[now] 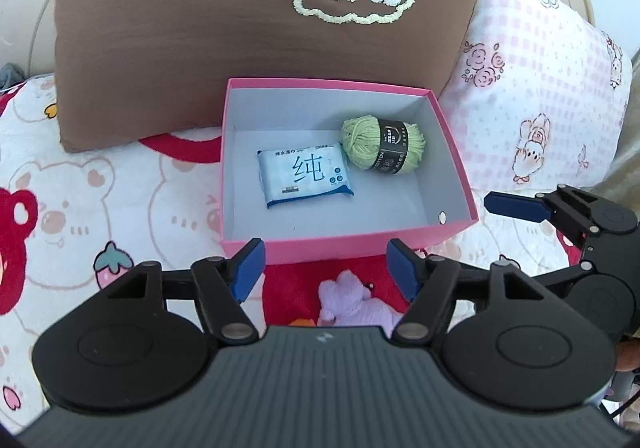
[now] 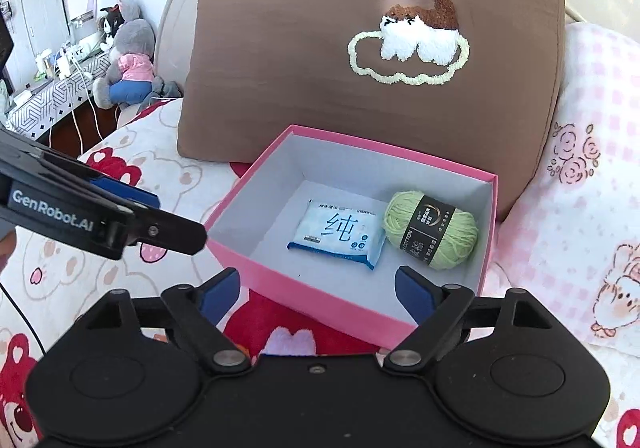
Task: Organize objects
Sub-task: 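Withdraw the left gripper from the box toward the clear plastic box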
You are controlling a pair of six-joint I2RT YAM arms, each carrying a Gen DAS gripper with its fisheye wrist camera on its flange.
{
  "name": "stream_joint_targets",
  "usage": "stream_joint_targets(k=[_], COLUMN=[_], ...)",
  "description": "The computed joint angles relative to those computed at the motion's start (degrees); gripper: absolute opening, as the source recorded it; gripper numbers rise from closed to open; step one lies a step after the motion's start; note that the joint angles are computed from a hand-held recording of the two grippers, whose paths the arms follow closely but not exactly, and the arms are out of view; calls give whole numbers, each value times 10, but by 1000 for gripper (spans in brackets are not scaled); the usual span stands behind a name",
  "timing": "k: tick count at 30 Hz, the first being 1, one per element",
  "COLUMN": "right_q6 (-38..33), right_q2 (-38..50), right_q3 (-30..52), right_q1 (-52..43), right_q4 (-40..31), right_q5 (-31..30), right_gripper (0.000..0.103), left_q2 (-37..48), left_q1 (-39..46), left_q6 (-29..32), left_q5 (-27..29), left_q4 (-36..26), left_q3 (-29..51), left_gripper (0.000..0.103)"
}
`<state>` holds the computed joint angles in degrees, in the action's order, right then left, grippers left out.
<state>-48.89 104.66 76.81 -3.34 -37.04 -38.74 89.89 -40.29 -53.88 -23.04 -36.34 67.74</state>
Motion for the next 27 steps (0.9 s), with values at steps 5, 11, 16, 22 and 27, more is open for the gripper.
stream_joint_targets(k=[5, 11, 16, 22, 27], right_q6=[-6, -26, -47, -94, -123], right_q2=[-29, -58, -76, -103, -108], right_q3=[-24, -43, -46, -53, -43], right_q1=[-9, -22, -41, -70, -94], right_q4=[7, 0, -24, -66, -120], right_q5=[-3, -3, -12, -25, -39], right_gripper=[90, 92, 93, 96, 97], left_q2=[-24, -43, -61, -83, -93], left_q1=[-19, -41, -60, -80, -106], left_q6=[-14, -31, -40, -57, -64], left_q5=[-11, -25, -41, -32, -33], left_q4=[-12, -38, -48, -45, -31], left_q3=[-17, -22, -31, -57, -75], left_gripper=[72, 78, 89, 97, 102])
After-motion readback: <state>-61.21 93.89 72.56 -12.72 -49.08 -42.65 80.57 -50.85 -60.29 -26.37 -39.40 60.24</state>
